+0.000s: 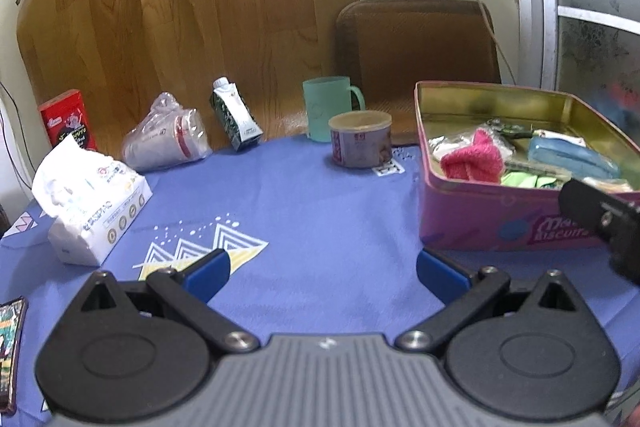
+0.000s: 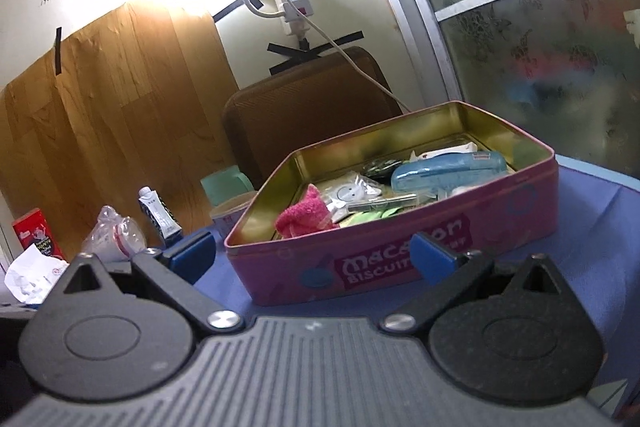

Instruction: Organize soft objects

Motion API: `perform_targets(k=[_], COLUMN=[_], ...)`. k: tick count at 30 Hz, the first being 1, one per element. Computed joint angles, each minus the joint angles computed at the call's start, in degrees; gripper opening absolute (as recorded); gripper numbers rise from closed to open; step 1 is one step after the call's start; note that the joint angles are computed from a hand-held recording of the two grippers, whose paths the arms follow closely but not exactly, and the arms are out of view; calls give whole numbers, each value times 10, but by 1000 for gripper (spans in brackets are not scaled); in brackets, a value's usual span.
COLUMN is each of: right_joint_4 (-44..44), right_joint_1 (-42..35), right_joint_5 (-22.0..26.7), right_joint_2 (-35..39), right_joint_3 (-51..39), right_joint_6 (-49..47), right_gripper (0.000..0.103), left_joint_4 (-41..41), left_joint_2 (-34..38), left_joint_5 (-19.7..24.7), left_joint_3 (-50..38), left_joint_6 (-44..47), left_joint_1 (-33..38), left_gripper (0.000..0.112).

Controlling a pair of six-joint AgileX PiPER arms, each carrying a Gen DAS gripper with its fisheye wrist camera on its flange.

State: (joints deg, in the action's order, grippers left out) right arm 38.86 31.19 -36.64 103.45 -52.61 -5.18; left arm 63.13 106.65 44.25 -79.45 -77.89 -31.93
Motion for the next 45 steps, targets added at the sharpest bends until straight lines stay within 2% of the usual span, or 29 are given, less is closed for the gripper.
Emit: perform_targets(k=[10, 16, 27, 45], right_joint_4=[-44, -81, -120, -167], right_joint_1=[-22, -38, -59, -81], right_joint_5=[43, 56, 64, 76], right_joint_2=[4, 6, 8, 13], right_joint_3=[-4, -1, 4, 0], right_joint_6=[50, 91, 144, 192], right_gripper=[103, 103, 103, 103], left_joint_4=[-49, -75, -95, -130], left_joint_2=[22, 43, 66, 75], left_joint_5=[16, 39, 56, 47], left_joint_3=[-11, -31, -65, -87], left_joint_6=[66, 97, 136, 181], left_joint_1=[-7, -15, -20, -16], left_gripper=[103, 103, 103, 103])
